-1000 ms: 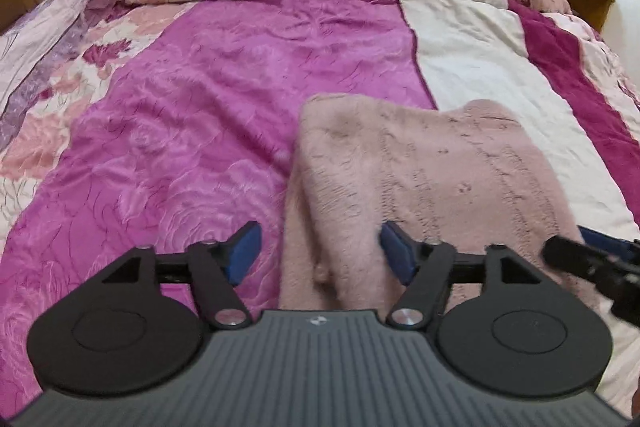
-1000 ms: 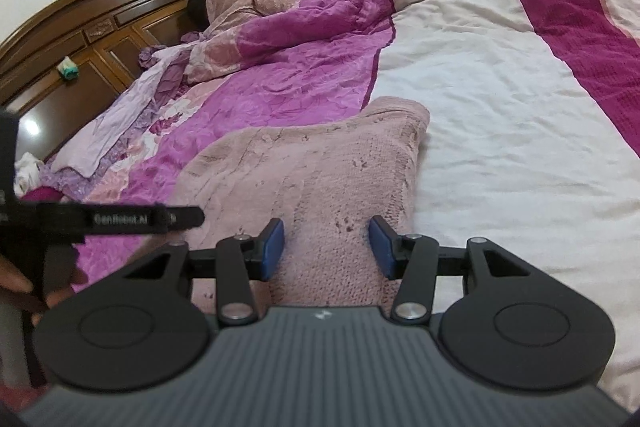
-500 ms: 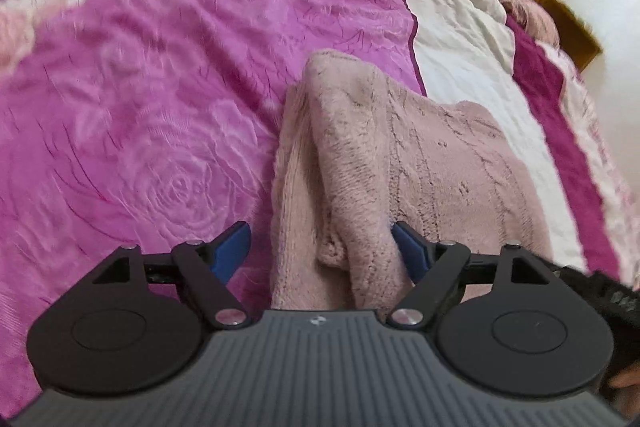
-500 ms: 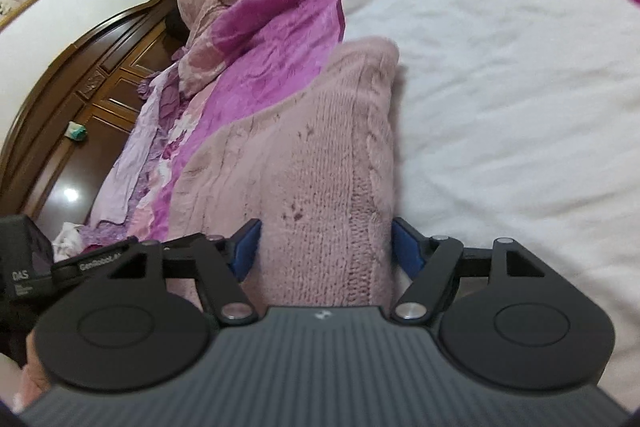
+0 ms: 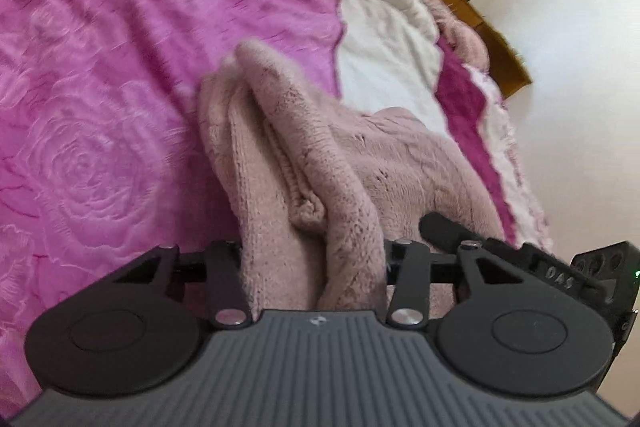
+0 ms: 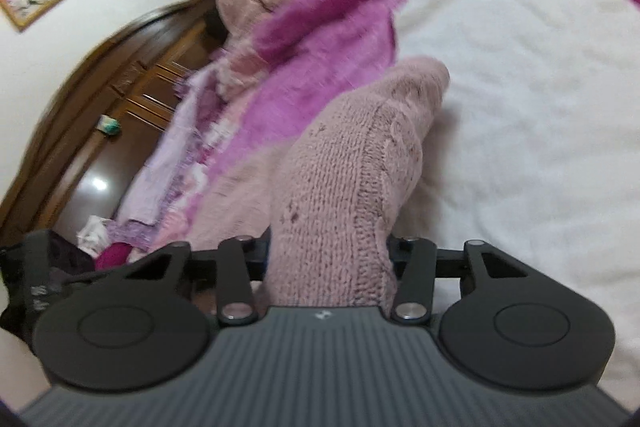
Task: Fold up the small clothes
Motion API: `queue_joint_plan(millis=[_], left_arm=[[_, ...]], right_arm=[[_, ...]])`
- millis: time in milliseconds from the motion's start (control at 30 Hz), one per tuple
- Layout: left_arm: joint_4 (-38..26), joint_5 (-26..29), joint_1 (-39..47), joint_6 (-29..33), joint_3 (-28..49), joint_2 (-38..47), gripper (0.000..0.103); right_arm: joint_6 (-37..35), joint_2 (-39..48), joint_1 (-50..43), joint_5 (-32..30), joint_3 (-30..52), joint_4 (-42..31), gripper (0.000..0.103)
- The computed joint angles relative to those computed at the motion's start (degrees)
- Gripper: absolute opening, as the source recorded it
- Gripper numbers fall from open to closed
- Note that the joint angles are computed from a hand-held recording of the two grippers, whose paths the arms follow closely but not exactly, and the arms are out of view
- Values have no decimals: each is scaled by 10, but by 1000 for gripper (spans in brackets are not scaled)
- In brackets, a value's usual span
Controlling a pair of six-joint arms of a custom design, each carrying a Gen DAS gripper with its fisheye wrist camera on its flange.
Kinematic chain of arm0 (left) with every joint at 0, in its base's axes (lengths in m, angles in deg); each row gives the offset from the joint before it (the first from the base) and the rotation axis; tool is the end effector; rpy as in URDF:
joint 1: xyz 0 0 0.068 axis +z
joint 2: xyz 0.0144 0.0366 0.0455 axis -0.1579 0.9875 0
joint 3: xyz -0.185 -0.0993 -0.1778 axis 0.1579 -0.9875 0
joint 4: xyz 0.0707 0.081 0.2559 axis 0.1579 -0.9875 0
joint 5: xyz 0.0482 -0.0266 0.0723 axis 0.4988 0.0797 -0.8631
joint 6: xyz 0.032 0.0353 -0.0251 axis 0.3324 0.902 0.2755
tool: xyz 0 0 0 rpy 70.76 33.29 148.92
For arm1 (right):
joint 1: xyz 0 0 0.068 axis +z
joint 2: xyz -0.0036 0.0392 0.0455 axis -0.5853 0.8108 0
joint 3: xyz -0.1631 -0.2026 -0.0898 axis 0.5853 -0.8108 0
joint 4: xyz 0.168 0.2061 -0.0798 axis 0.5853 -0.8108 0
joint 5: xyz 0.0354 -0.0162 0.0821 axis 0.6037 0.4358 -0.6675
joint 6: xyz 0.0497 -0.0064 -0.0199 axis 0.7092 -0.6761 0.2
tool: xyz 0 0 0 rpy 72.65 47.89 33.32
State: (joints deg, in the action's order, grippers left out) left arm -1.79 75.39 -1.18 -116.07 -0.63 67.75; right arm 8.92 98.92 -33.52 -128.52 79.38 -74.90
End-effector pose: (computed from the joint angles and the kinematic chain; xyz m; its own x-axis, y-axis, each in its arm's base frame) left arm 0.1317 0.0069 0.1783 -0.5839 -0.6272 -0.5155 -0.2711 0.7492 -0.6044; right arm 0.2497 0.0389 0.1455 -0.7488 -0.0030 -0.6628 -0.5486 0.5641 0.6171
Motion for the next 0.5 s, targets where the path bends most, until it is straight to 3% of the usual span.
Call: queue_joint_plan(millis=[200, 333, 500], left_arm=[[43, -137, -214, -128, 17, -11, 49], [83, -232, -356, -191, 26, 23, 49], [113, -303, -503, -273, 41, 100, 49]], right_arm=[[-119, -101, -112, -67, 29, -167, 48], [-295, -62, -229, -112, 86, -358, 48], [-504, 33, -348, -96, 143, -566, 48]])
